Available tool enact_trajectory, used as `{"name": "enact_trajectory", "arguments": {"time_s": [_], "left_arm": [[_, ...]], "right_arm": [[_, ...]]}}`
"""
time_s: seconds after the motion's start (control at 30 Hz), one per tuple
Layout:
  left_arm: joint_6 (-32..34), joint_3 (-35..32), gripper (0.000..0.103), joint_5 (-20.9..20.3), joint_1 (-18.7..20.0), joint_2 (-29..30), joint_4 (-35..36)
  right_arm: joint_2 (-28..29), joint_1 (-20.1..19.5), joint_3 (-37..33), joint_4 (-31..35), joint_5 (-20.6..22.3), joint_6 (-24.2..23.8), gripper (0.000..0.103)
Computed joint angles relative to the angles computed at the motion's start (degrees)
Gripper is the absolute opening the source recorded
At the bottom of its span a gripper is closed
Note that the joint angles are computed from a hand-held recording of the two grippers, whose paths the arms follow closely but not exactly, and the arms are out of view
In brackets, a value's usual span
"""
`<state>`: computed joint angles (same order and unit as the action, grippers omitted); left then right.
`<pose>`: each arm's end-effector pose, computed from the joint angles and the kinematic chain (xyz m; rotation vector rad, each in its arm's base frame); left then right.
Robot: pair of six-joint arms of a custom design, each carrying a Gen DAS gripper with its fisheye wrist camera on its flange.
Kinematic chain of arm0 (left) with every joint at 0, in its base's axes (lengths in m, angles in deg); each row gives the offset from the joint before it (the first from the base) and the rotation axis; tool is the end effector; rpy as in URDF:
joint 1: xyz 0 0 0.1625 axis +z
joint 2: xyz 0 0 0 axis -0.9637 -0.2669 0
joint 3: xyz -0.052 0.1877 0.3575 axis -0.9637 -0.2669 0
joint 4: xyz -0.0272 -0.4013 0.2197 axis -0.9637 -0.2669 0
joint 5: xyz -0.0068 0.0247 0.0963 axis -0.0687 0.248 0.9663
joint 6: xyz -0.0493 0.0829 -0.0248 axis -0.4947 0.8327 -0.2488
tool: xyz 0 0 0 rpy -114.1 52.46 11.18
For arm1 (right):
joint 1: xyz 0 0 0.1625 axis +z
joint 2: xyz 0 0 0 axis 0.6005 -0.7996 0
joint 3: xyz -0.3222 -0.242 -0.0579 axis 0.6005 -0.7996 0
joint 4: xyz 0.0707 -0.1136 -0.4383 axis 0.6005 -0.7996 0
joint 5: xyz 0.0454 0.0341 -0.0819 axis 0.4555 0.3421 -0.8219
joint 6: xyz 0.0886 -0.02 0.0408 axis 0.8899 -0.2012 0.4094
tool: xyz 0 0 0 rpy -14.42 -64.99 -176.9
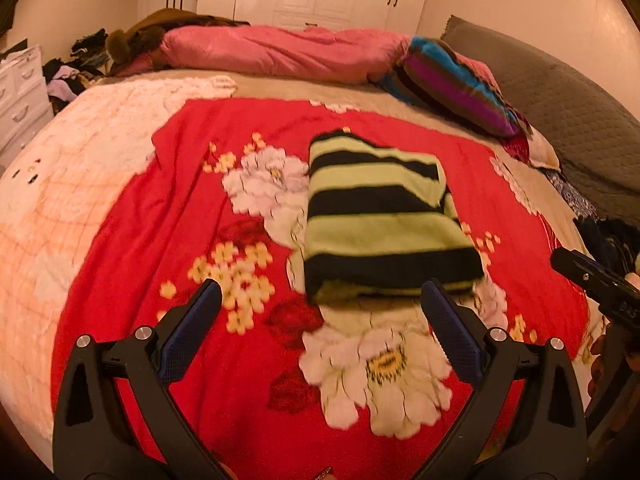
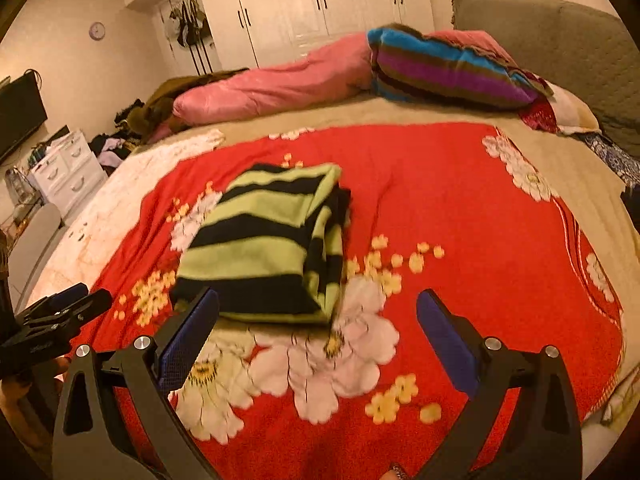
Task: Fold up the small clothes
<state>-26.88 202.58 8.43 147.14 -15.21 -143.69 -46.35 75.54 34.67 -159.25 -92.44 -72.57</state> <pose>-0.0071 -0.6003 0.2658 0.7899 2.5067 -0.7046 0.2594 -0.4737 0.0134 0.0477 -2.2600 1.1114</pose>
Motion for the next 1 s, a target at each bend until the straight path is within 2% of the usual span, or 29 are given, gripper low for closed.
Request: {"name": "enact_trajectory", "arguments": {"time_s": [0.13, 0.33, 1.0], "left_arm": [[0.0, 0.8, 0.094, -0.2, 0.3, -0.5, 0.9], [-0.9, 0.9, 0.094, 0.0, 0.4, -0.8, 1.0], [-1.6, 1.2, 0.094, 1.6, 0.0, -1.4, 1.5]], "right_arm": [[-0.3, -0.2, 0.8, 3.1, 0.4, 3.8, 0.098], [-0.8, 0.2, 0.9, 4.8, 0.1, 5.3, 0.098], [-0.1, 1.8, 0.3, 5.5, -1.9, 3.9, 0.099]]}}
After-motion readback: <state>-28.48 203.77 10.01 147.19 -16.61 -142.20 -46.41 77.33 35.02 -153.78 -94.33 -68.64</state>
